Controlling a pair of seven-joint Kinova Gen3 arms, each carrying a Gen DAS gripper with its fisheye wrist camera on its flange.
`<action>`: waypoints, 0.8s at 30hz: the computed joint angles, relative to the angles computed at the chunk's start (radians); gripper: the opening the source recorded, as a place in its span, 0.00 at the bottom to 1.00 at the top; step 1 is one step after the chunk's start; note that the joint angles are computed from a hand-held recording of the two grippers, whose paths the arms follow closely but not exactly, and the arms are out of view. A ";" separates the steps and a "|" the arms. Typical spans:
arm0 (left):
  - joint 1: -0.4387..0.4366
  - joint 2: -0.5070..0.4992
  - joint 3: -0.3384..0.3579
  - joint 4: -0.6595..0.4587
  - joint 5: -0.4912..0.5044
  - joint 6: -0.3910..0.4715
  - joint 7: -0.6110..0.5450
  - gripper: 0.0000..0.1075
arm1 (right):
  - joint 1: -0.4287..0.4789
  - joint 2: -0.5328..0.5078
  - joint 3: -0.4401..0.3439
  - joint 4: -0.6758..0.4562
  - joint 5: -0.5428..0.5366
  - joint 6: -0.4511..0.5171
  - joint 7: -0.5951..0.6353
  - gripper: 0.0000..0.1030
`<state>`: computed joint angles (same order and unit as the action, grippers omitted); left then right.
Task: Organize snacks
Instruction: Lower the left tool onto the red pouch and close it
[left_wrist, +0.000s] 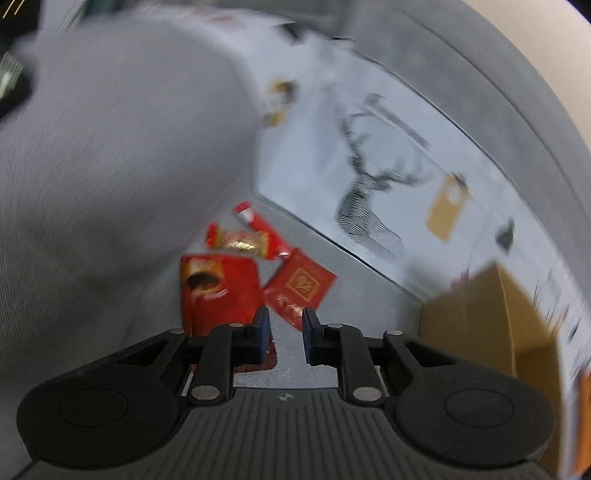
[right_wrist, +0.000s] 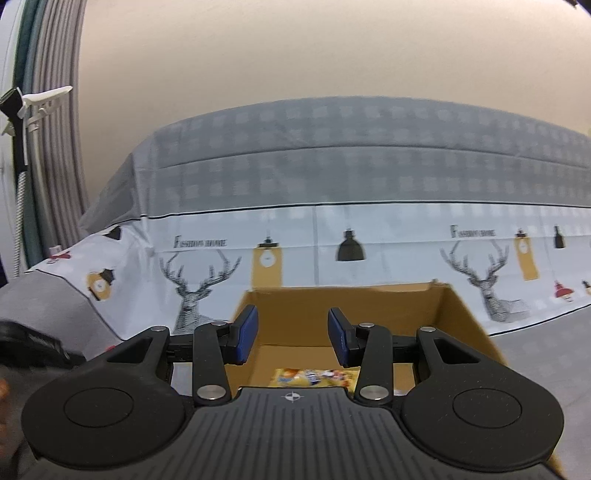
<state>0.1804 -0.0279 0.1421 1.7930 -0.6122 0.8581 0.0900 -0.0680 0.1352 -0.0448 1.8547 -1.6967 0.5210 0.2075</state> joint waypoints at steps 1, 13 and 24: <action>-0.017 -0.009 -0.001 0.017 0.003 -0.017 0.017 0.26 | -0.002 0.001 -0.002 -0.001 0.009 0.004 -0.005 0.43; 0.000 0.127 -0.059 -0.077 0.038 0.104 -0.076 0.79 | -0.011 0.029 -0.028 -0.044 0.053 0.048 -0.128 0.43; 0.088 0.317 -0.124 -0.271 0.099 0.328 -0.274 0.86 | -0.036 0.051 -0.066 -0.071 0.128 0.029 -0.158 0.43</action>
